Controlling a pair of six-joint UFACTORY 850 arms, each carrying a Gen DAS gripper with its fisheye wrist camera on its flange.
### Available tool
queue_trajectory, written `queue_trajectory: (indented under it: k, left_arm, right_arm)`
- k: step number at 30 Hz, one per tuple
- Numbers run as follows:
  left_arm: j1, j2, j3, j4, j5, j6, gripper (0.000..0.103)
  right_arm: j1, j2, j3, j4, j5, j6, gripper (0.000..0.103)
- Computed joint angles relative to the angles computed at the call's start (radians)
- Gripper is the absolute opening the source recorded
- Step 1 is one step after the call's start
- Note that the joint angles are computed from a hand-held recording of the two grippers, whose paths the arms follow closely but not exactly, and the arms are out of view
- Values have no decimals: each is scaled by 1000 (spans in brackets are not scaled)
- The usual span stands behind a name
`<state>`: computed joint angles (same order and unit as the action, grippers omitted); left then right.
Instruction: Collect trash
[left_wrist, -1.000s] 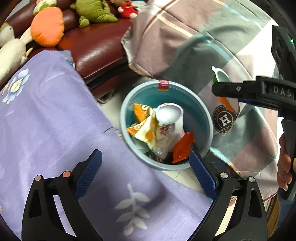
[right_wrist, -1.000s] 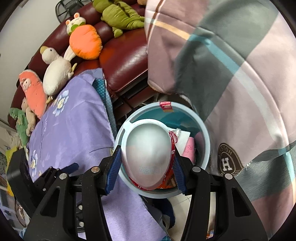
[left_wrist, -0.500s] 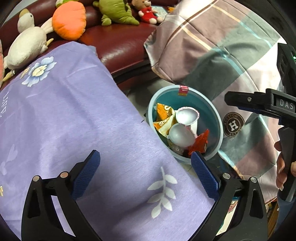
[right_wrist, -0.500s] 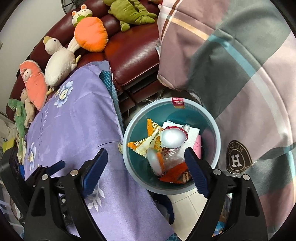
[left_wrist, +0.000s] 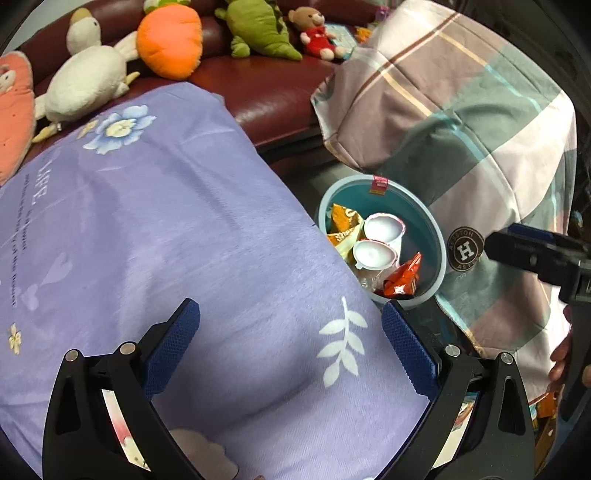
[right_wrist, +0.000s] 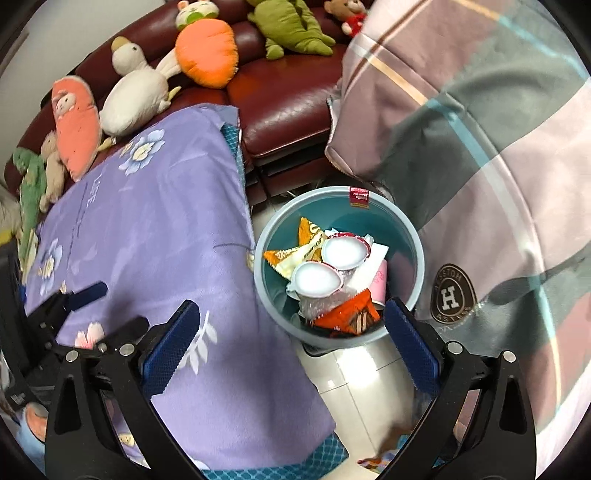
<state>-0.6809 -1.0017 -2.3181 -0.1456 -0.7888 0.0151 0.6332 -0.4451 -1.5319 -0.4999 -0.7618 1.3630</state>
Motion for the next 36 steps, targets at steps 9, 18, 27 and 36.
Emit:
queue_trajectory:
  k: [9,18,27,36]
  left_arm:
    - [3,204,309,40,162,-56,99]
    - [-4,303,468,81,242,-117,99]
    - [-20,341,526,137,274,-167,99]
    - [-14,359,561,25,328,-75,99]
  right_arm:
    - [88,14,0,-73,-74,73,96]
    - [149,31,31,-116,-66,139,96]
    - [190,51,48,-180,-80,197,96]
    - [185,60,72,-176,-56,224,96]
